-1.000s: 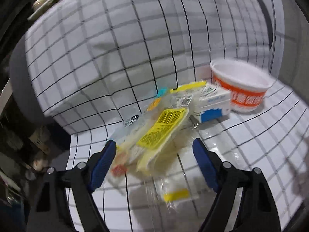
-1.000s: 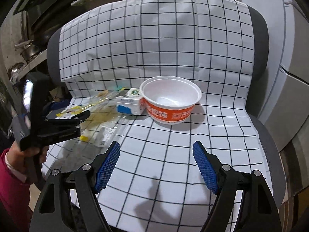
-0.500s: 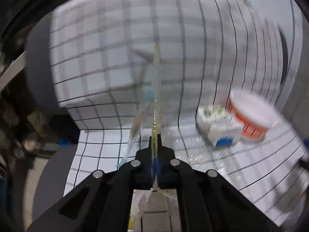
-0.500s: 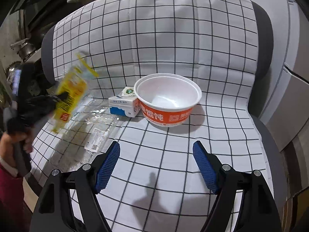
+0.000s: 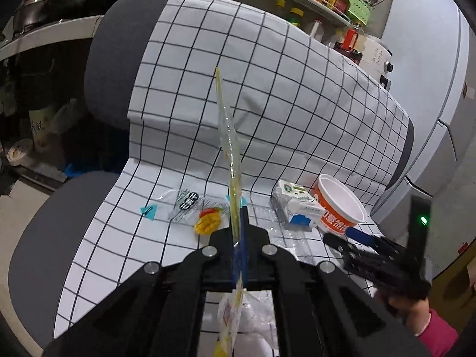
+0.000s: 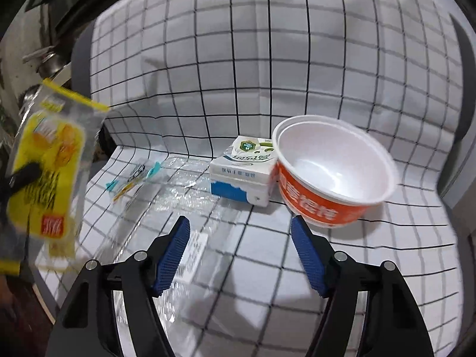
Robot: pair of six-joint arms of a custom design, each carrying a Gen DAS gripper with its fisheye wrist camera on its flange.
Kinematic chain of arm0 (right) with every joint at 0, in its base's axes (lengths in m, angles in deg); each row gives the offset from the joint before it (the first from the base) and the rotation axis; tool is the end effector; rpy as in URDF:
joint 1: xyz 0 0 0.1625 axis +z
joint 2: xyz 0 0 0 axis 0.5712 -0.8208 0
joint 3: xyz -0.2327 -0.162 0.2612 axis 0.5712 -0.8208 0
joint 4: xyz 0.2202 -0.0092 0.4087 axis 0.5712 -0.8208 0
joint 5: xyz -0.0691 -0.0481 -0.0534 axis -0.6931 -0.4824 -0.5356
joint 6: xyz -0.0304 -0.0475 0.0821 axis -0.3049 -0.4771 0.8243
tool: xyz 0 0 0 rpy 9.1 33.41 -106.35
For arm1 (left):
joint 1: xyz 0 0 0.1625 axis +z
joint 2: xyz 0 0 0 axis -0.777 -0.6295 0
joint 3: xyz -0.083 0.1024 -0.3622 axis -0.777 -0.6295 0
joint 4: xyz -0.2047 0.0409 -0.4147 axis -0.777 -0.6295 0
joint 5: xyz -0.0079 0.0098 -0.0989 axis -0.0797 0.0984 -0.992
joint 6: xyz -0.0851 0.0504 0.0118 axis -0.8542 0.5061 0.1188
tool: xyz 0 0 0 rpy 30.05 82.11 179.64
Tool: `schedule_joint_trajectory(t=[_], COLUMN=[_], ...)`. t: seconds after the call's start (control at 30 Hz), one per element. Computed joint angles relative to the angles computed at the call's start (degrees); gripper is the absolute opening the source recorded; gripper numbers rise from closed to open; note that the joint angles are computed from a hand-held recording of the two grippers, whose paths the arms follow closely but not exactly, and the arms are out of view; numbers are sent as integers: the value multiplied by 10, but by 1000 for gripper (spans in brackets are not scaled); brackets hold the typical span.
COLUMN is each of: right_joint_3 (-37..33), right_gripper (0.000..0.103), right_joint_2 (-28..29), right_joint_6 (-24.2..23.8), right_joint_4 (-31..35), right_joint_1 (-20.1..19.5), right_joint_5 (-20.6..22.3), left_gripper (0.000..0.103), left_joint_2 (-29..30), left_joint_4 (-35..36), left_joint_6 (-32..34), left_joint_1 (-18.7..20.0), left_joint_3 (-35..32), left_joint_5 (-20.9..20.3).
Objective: Collect trash
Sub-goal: 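Grasp the yellow snack wrapper with the left gripper while the right gripper grasps the milk carton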
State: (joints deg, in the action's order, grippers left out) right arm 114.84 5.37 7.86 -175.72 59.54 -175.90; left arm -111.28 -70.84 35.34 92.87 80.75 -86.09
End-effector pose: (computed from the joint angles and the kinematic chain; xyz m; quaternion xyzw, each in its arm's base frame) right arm 0.1854 -0.8670 0.2906 0.4312 -0.8769 0.1565 0.1438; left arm -0.3997 -0.6659 0.1465 -0.0975 0.7895 -0.5274 0.2985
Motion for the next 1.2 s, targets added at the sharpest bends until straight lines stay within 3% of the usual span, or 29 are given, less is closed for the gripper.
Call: schedule_joint_trajectory(t=[0.23,0.43,0.7,0.83,1.1,1.2], right_joint_3=[-39,-74,-133,-107,13,35], right_gripper=[78,78,78,70,70,70], right_joint_2=[48,89,140,126,18,-20], right_joint_6=[16,39,57,43,4,0], right_joint_4=[-23,-45,-41,-66,-101,-89], right_joint_1=[21,35,40,38,27,18], right_joint_5=[-44,-96,-122,-109,-15,24], left_gripper=[0,0,0,0,0,0], left_joint_2=[-27,-37,-40,-38,-39,-31], left_joint_4=[-46,-39,-15,6,107,81], left_joint_6=[-5,-23,-48,-64,-134,-105], left_joint_1=[-3,-2,2,1,-16,-27], left_joint_3=[41,57,59,56,44,37], left_joint_5=[8,6,1,7,35,39])
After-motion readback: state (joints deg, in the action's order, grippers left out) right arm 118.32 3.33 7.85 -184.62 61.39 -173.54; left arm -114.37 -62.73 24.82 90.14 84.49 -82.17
